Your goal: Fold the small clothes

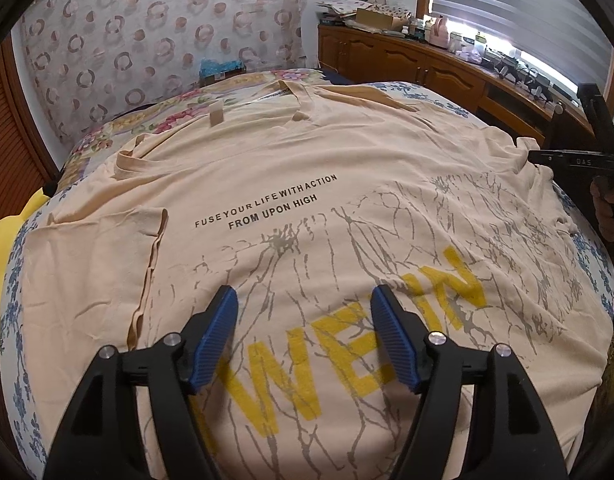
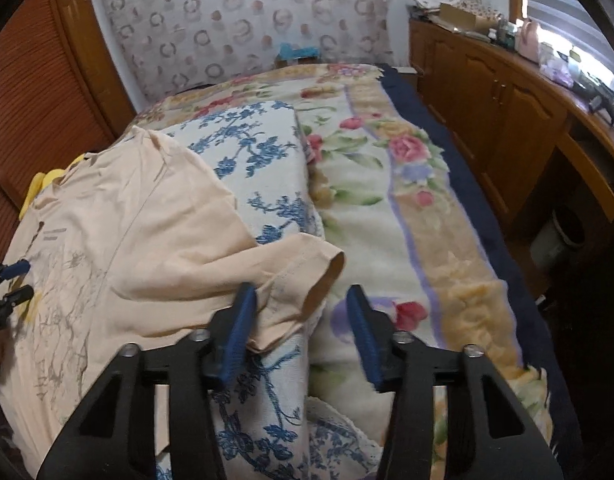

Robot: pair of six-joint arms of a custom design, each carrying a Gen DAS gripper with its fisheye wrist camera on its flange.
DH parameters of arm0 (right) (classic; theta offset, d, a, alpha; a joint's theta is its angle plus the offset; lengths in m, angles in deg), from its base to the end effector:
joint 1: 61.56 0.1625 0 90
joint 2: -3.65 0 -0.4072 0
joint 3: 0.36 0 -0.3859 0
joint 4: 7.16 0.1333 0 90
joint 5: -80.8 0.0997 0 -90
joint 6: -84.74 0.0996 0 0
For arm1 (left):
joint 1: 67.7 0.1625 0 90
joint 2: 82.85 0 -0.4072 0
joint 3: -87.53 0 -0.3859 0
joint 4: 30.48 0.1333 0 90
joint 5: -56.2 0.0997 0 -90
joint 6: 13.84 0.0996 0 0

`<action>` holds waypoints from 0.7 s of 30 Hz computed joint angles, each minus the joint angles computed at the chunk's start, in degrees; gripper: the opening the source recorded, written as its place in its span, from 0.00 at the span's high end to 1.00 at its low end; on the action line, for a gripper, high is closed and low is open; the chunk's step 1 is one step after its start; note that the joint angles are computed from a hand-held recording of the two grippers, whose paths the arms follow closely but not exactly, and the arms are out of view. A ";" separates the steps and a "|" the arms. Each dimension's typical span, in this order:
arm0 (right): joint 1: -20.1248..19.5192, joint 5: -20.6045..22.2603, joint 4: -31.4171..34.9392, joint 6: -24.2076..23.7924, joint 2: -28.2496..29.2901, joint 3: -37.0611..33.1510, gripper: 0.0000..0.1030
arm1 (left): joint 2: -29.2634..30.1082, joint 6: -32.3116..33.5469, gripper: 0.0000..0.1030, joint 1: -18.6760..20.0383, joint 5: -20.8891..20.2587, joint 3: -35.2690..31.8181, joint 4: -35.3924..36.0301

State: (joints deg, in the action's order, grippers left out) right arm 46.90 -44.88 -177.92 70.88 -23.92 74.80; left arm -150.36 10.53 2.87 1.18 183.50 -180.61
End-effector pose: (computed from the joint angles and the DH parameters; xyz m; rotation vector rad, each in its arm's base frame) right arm 0.3085 -0.6866 0.0529 0.4550 -2.4117 0.7586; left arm -0.0276 -0.6506 0.3377 0.7065 2.3410 -0.6571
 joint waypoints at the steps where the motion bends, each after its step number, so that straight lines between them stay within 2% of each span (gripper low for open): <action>1: 0.27 -0.89 0.06 -0.22 0.25 -0.26 0.71 | 0.01 -0.03 0.32 0.00 -0.02 -0.01 0.02; 2: 0.35 -0.67 0.49 -0.44 0.27 -0.43 0.75 | 0.00 -0.11 0.32 0.01 -0.11 -0.01 0.04; 4: 0.56 -0.52 1.43 -1.22 0.62 -1.31 0.91 | 0.00 -0.09 0.31 0.02 -0.11 -0.01 0.03; 7: 1.43 -0.45 0.71 -3.71 0.89 -1.58 0.97 | -0.06 -0.27 0.31 0.03 -0.25 0.06 0.03; 12: 3.51 3.57 -1.08 -6.74 1.34 -2.44 0.99 | -0.13 -0.50 0.31 0.04 -0.39 0.06 -0.07; 14: 4.61 5.67 -0.72 -7.90 1.94 -3.68 0.99 | -0.67 -0.45 0.31 -0.02 -0.46 0.84 -2.58; 21: 8.41 12.25 5.34 -10.98 7.17 -13.24 0.99 | -5.90 -0.22 0.31 -1.65 -2.37 4.97 -9.44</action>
State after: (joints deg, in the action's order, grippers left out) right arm 55.31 -32.63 -172.58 59.90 -16.75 61.56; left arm -156.26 10.31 1.21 -1.18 188.47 -190.05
